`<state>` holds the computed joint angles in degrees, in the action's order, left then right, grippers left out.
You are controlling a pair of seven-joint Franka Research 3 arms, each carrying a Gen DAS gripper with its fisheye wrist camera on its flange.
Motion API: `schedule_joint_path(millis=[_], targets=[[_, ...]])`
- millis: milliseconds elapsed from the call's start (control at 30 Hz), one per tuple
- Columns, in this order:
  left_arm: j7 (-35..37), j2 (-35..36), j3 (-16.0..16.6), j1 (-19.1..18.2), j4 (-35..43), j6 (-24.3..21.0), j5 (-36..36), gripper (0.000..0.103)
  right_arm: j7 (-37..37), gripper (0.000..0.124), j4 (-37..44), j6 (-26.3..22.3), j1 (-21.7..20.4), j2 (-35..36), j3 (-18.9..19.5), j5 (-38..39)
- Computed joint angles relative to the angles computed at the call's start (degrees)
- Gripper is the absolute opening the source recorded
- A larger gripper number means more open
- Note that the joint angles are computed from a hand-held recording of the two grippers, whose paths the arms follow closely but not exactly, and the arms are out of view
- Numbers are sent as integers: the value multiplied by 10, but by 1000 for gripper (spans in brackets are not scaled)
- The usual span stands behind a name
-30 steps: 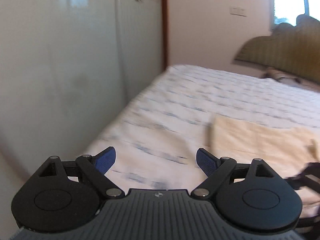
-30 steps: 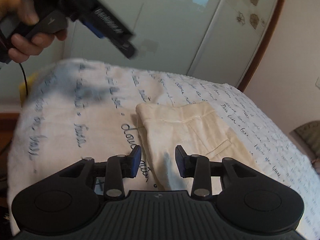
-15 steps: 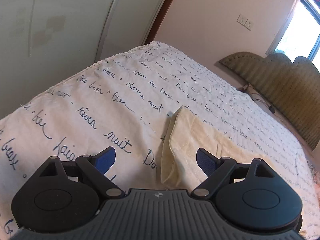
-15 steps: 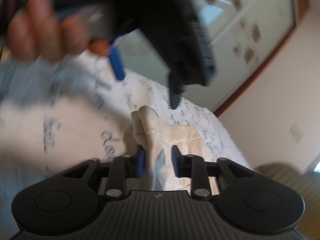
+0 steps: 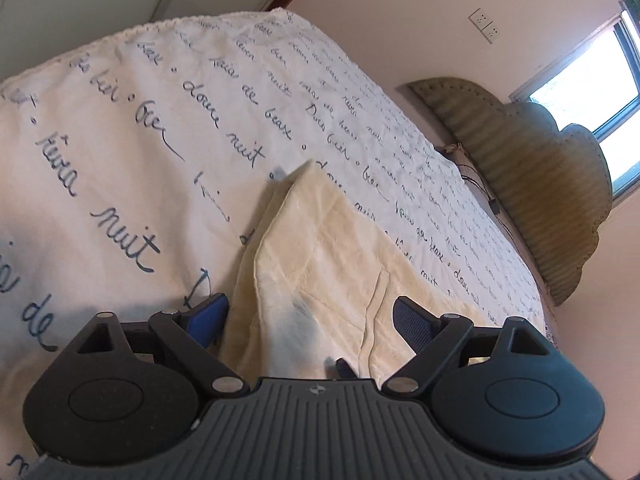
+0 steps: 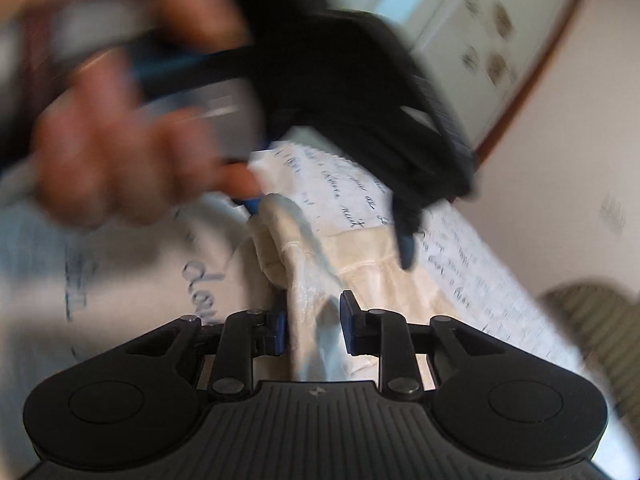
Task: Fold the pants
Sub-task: 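Grasp the pants edge with the right gripper and lift it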
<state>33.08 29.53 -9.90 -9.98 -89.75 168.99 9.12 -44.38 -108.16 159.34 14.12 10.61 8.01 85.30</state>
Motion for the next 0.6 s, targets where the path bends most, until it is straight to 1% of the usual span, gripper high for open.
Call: schedule_joint_path(millis=[33,67,100,133,200,233,267,300,333,367,400,433,467,500,533,600], targets=[[11,5,-17,13,2,2,-12,90,-74,23,-1,14,0,3,6,46],[23,10,-34,27,3,4,-26,90,-108,14,-2,13,0,3,7,66],[39,14,-53,42,3,10,-41,90,-102,12,-2,2,0,2,3,67],[57,19,-72,58,2,16,-55,90,-56,12,0,-16,-4,1,-3,50],[71,26,-82,66,10,15,-72,90,129,11,29,-87,-21,11,-20,-30],[77,32,-85,68,20,13,-80,90,210,11,49,-124,-32,20,-26,-61],[85,41,-91,72,31,12,-87,90,288,11,75,-174,-48,32,-32,-83],[95,51,-99,77,43,10,-96,91,343,11,98,-210,-62,44,-34,-92],[107,66,-112,84,62,9,-108,91,377,11,114,-229,-72,53,-33,-99],[119,81,-125,91,81,5,-119,91,389,11,123,-240,-81,59,-30,-102],[128,96,-136,96,100,0,-131,91,382,11,125,-237,-86,61,-26,-101],[133,112,-144,98,121,-5,-144,91,368,11,121,-224,-87,59,-21,-100],[122,120,-132,87,136,-15,-150,89,353,11,114,-213,-87,57,-17,-99],[105,124,-115,74,148,-25,-152,84,343,11,112,-205,-86,58,-15,-101],[91,124,-99,64,152,-36,-152,75,332,11,103,-193,-83,53,-12,-105],[84,121,-88,58,151,-42,-151,67,297,16,84,-157,-73,44,-7,-113]])
